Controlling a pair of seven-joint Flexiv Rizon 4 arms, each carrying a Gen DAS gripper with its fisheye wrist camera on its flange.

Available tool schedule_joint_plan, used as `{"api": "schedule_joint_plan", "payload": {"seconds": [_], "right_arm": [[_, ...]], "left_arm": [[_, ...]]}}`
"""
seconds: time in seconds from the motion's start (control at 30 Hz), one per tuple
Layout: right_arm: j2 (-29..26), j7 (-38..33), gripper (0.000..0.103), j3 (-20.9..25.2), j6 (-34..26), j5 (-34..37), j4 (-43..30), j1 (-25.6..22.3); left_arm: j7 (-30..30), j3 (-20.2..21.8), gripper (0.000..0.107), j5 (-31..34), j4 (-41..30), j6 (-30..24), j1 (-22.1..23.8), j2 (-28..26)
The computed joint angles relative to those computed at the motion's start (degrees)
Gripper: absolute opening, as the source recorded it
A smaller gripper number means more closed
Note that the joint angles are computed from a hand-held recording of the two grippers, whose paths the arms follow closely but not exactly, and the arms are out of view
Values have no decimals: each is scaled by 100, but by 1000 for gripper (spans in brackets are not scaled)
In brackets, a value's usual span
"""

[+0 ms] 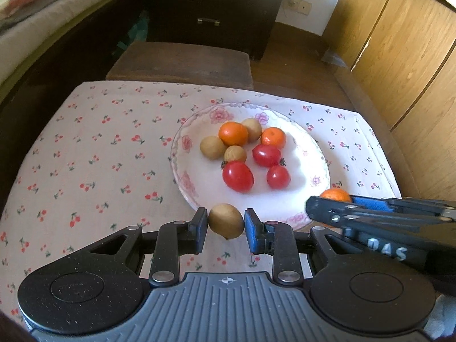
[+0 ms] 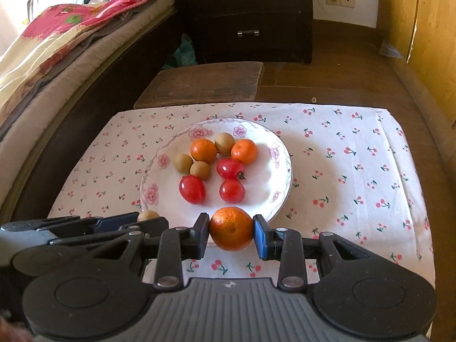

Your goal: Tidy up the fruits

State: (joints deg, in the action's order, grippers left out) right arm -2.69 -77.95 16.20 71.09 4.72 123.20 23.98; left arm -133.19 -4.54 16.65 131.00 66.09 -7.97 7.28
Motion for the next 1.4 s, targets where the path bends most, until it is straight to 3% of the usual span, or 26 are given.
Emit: {"api": "schedule_joint_plan", "payload": {"seconds": [0.7, 1.4], "right_arm": [[-363, 308, 35, -11, 97, -412, -145, -20], [-82, 800, 36, -45, 257, -774, 91, 28]], "left_arm": [[-389, 36, 34, 275, -204, -130, 26, -159], [-461, -56, 50, 423, -190, -344, 103, 115]]}}
